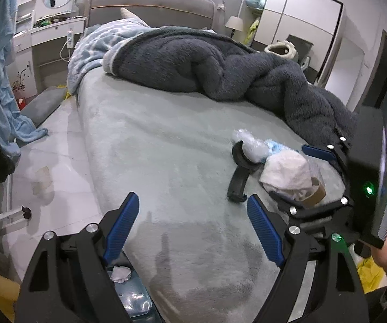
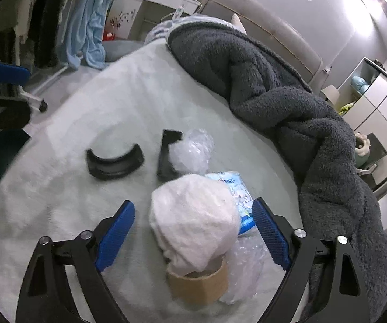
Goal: Collect trash
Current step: 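Grasp the white tissue wad with the right gripper, then grasp the black curved plastic piece with the left gripper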
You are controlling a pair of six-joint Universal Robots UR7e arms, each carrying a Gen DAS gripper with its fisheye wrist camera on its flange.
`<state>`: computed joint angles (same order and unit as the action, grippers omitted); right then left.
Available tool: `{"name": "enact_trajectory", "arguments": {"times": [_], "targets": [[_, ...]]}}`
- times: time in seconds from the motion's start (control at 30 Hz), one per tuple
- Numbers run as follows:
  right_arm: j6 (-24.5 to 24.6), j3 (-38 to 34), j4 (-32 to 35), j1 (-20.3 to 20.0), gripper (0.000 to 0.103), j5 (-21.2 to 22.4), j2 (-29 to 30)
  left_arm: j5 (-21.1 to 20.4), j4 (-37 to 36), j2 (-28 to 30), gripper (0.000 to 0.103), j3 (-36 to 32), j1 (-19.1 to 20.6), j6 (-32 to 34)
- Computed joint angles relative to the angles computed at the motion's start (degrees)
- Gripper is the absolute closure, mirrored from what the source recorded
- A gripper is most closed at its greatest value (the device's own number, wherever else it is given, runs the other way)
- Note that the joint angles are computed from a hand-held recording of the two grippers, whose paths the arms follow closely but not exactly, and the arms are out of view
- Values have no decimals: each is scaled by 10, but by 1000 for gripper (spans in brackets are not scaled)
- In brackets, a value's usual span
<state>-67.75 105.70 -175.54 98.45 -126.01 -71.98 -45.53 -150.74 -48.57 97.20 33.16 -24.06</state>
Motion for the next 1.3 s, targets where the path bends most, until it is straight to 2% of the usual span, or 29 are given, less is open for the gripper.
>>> {"name": "enact_trajectory", "arguments": {"times": [0.03,0.07,0.13,0.27,0.47,0.57,0.8,1.03,1.17,1.23,1.3], "targets": [[1,-3,7,-2,38,-2,2,-1,2,4,19,-3,0,4],[5,-9,19,-4,39,-3,5,-3,3,7,19,-6,0,6],[11,-11,33,-7,47,5,2,-5,6,14,20,-13,0,15],[34,-20,74,-12,51,24,-10,-7,11,29,23,-28,0,33],[114,-33,152,-25,52,80,-44,-10,11,50,30,-42,2,33],[174,-50,209,-36,52,124,-62,-13,3,60,30,-51,2,37],[319,-82,320,-76,51,272,-101,-10,1,89,36,-80,4,52],[378,-91,369,-111,51,359,-125,-1,12,119,42,-103,5,69],[429,-109,420,-142,51,434,-131,3,10,132,47,-113,9,77],[437,-112,430,-149,51,449,-133,4,11,136,49,-118,13,77],[435,-111,429,-148,51,443,-134,0,10,138,53,-120,16,77]]}}
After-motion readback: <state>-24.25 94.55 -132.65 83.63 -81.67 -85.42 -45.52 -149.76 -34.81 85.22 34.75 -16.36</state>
